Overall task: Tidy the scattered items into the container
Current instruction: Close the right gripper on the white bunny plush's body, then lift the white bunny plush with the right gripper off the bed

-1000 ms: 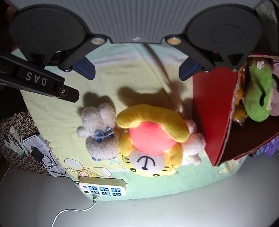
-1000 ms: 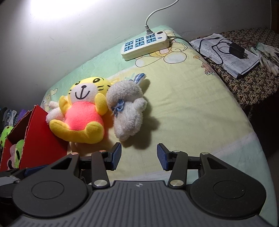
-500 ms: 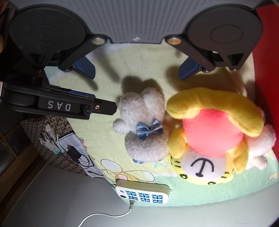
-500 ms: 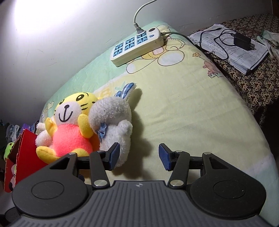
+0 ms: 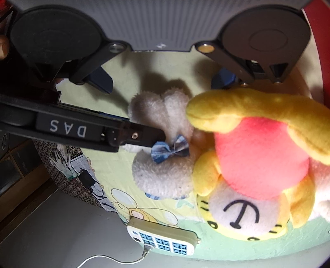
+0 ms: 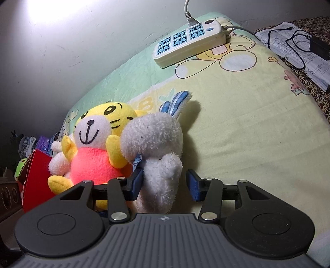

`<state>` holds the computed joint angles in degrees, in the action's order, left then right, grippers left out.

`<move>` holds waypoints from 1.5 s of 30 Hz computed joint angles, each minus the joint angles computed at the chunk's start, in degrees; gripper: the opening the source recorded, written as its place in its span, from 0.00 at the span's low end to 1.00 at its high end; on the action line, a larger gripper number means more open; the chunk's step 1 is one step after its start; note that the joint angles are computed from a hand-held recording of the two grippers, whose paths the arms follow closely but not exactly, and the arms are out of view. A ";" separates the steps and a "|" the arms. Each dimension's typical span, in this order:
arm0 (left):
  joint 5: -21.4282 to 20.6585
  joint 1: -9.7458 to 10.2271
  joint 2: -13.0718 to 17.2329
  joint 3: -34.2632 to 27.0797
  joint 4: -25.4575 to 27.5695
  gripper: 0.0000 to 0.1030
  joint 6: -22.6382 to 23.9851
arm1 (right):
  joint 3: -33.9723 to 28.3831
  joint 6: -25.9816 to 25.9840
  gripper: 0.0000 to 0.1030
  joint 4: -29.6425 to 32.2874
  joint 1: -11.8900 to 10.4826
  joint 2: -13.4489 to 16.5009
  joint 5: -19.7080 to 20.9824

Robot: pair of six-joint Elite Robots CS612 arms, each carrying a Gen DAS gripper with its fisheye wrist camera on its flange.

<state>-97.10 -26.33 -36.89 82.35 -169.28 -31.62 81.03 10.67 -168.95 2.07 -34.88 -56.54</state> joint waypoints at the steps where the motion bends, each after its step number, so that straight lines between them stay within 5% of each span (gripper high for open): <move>1: -0.35 0.11 0.01 0.07 -0.31 0.98 -0.31 | 0.08 0.15 0.33 0.03 -0.06 -0.08 0.37; 14: -0.14 -0.80 -3.12 5.24 -4.69 0.98 2.23 | 7.82 2.73 0.29 2.54 -2.78 -4.32 6.84; 25: -3.99 -2.91 -5.56 10.16 -4.09 0.98 6.50 | 15.31 3.33 0.31 3.74 -4.37 -7.95 8.98; 31: -2.89 -3.58 -5.23 9.71 -4.44 0.98 8.98 | 16.84 8.99 0.41 -3.93 -4.17 -8.20 4.48; 35: -1.74 -3.72 -4.36 8.29 -4.03 0.98 10.17 | 16.57 9.76 0.56 -7.79 -3.66 -7.84 1.44; 45: -2.59 -3.32 -2.82 7.03 -5.39 0.98 7.92 | 13.33 6.82 0.61 -3.48 -3.55 -5.88 5.70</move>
<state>-99.70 -29.65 -39.71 89.38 -174.67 -23.70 94.37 17.50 -172.43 -1.48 -40.76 -50.84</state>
